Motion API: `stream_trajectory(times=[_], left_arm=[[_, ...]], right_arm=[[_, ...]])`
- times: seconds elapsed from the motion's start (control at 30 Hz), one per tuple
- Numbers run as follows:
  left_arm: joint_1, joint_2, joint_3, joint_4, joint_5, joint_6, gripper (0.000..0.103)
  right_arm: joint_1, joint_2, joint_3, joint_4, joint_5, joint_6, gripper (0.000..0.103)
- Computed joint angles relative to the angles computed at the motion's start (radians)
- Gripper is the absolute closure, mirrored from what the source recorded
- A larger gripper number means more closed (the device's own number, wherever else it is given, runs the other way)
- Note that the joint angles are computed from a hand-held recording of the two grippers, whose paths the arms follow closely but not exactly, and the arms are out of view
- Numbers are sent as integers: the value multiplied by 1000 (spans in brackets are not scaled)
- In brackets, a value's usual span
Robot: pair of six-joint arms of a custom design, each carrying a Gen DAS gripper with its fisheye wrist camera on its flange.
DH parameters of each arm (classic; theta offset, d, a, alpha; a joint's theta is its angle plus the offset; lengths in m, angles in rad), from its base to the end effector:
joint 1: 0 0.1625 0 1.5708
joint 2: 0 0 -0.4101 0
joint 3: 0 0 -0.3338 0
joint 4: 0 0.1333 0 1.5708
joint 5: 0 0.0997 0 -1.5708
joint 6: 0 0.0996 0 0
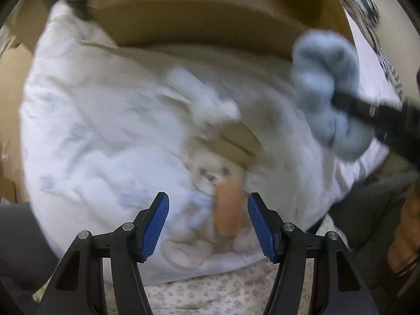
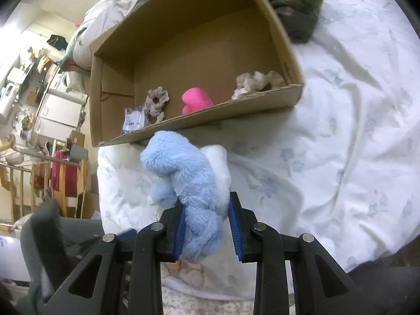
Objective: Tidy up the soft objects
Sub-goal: 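Grasp the light-blue plush toy with the right gripper while the left grasps the tan cylinder, then carry both items into the cardboard box and open both grippers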
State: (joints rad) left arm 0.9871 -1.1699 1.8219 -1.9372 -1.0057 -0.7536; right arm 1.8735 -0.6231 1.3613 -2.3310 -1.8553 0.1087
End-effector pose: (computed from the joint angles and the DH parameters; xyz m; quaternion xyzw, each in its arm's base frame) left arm -0.1184 -0.5178 0.2287 -0.0411 0.9505 -0.0638 0.3013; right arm 0.3038 -0.6193 0.0838 0.0943 -0.9853 0.0396 0.1366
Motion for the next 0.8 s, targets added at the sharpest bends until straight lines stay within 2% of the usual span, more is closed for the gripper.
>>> stream_trajectory(times=[0.03, 0.1, 0.17, 0.27, 0.37, 0.47, 0.8], left_arm=[[-2, 10, 2, -3, 0, 9, 49], [-3, 28, 7, -24, -6, 33, 68], [3, 44, 1, -33, -23, 53, 71], [6, 53, -7, -15, -13, 46, 87], [20, 44, -6, -36, -35, 40, 95], [21, 14, 2, -40, -23, 24, 96], [-12, -115, 24, -26, 130, -110, 97]], right_arm=[[-3, -8, 7, -5, -1, 0, 71], [-6, -10, 9, -12, 4, 5, 71], [-6, -11, 10, -18, 6, 3, 71], [-6, -15, 15, -22, 11, -5, 71], [-5, -20, 18, -23, 19, -14, 71], [-5, -25, 23, -26, 25, -11, 71], [0, -46, 41, -38, 78, -28, 71]])
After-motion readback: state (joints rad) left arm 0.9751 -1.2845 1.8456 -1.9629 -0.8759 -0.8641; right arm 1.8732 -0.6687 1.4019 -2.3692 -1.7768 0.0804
